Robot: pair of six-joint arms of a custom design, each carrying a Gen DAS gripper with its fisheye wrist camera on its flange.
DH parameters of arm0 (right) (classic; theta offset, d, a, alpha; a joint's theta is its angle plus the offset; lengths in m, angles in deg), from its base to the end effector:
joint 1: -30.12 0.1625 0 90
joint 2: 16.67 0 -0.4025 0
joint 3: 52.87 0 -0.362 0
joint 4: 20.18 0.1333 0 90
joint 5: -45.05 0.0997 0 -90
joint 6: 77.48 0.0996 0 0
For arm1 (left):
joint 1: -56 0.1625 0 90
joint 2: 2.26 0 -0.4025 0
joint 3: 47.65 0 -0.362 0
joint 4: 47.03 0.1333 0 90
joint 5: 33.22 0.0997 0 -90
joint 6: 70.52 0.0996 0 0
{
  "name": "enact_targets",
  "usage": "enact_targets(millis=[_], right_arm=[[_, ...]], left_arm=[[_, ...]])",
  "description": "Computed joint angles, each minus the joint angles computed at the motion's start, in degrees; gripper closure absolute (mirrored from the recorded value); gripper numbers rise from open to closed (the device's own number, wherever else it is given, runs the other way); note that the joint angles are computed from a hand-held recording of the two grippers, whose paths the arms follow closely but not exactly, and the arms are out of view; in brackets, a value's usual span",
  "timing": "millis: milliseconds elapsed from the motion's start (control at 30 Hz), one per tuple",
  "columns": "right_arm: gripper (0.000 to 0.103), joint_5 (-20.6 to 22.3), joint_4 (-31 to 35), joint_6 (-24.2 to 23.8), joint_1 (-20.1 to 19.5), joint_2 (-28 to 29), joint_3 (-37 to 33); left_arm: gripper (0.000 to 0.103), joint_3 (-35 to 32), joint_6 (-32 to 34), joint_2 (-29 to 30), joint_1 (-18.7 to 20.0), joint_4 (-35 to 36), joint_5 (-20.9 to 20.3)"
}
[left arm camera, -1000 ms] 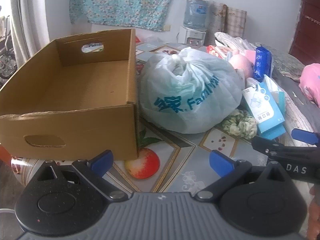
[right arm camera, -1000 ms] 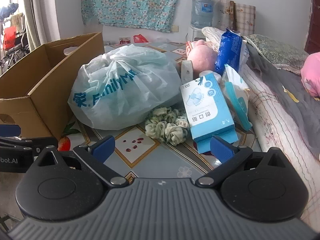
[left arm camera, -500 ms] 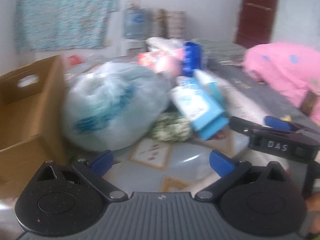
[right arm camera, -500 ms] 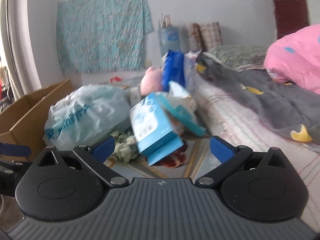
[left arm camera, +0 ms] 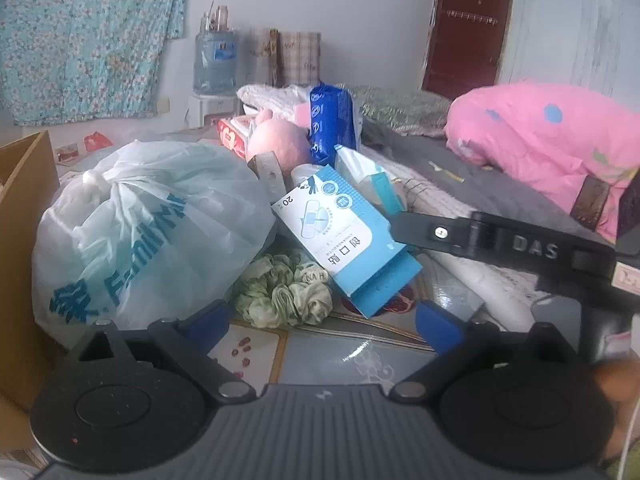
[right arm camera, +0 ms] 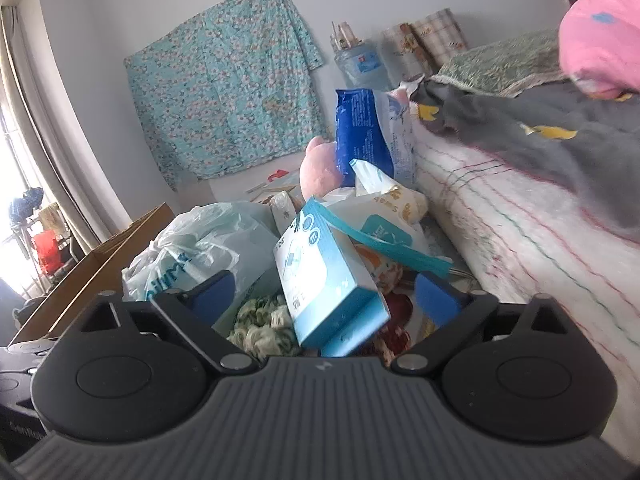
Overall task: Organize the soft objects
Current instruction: 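Move the right gripper toward the blue band-aid box in the pile, then close the right gripper on the blue band-aid box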
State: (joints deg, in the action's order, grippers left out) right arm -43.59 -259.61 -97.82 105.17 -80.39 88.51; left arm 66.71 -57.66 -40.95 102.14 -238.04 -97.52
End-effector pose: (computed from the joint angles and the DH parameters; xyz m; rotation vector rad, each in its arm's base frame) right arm 0.0327 -0.4034 0.2333 0.1281 -2.3003 1.5966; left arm -0.2416 -0.5061 0.0249 1.1735 2.4687 -0.7578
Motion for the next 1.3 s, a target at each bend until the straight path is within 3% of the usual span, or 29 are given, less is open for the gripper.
enact_targets(millis=[100, 200, 467, 567, 1000, 1300], right_arm=[[0.023, 2.41, 4.45, 1.03, -1.24, -0.23, -2.71], [0.033, 4.01, 8.16, 2.02, -2.36, -0.28, -4.64], [0.060, 7.65, 14.60, 5.53, -5.78, -0.07, -6.87], [0.063, 11.75, 16.94, 7.24, -8.08, -1.21, -6.41], [0.067, 15.32, 25.90, 9.96, -10.68, -6.66, -2.63], [0.061, 15.93, 22.34, 10.43, -10.53, -7.41, -2.30]], left_arm=[[0.007, -2.25, -0.34, 1.34, -0.14, 0.94, 2.12], [0.019, -4.82, -2.24, 2.85, 0.39, 1.71, 2.75], [0.059, -10.24, -6.03, 5.39, 2.22, 9.15, 0.62], [0.061, -10.93, -4.84, 6.11, 2.20, 9.19, 0.83], [0.061, -10.68, -4.12, 4.87, 2.74, 12.81, -1.60], [0.053, -10.35, -4.47, 3.96, 2.67, 12.05, -3.08]])
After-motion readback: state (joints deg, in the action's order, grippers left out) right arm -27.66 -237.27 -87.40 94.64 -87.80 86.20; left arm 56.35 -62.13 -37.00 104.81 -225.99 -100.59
